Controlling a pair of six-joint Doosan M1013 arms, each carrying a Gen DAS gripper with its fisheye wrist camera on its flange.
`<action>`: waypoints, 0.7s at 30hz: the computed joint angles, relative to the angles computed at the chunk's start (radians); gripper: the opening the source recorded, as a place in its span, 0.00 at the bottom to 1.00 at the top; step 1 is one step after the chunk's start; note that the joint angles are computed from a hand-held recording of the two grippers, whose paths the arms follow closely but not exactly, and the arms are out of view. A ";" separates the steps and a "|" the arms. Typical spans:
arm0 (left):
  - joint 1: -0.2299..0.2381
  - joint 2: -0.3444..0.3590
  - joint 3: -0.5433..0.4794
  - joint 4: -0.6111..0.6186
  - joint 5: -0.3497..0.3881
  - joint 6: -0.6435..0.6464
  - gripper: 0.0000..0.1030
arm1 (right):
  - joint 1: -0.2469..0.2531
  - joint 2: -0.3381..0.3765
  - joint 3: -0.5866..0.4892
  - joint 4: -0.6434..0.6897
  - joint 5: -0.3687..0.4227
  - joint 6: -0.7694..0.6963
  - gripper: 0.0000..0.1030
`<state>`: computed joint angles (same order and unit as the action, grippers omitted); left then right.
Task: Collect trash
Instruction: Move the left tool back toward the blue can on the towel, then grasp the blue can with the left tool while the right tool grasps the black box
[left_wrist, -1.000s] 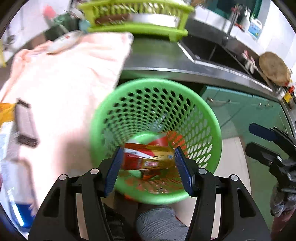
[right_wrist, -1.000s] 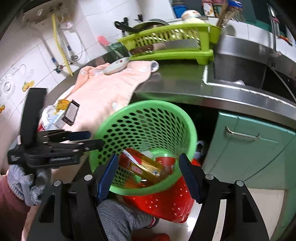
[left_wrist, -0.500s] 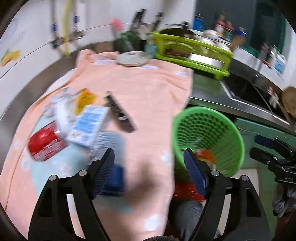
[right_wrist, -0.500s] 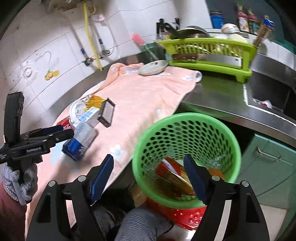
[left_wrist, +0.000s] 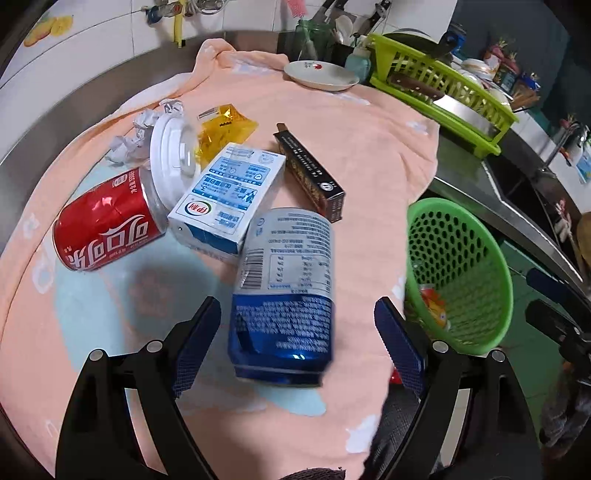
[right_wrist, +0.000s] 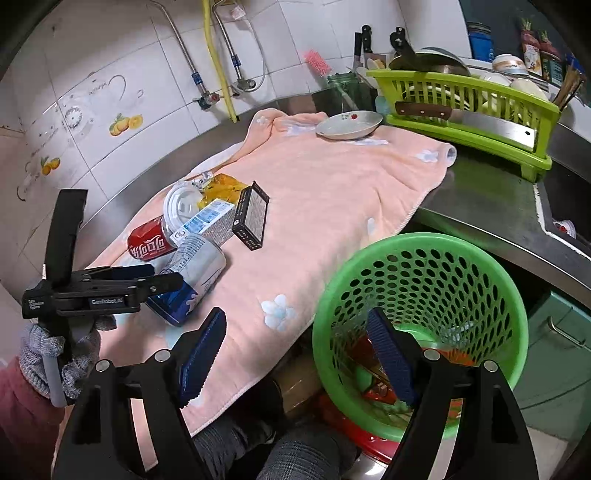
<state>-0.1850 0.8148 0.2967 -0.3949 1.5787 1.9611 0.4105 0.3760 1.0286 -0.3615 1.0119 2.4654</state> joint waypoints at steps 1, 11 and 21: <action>-0.001 0.017 -0.030 0.000 0.028 -0.007 0.82 | -0.001 0.003 -0.004 0.001 0.003 -0.002 0.74; -0.017 0.096 -0.161 0.024 0.106 -0.048 0.81 | -0.012 0.026 -0.024 0.026 0.025 -0.025 0.74; -0.016 0.077 -0.112 0.024 0.068 -0.031 0.64 | -0.012 0.050 -0.063 0.032 0.043 -0.053 0.74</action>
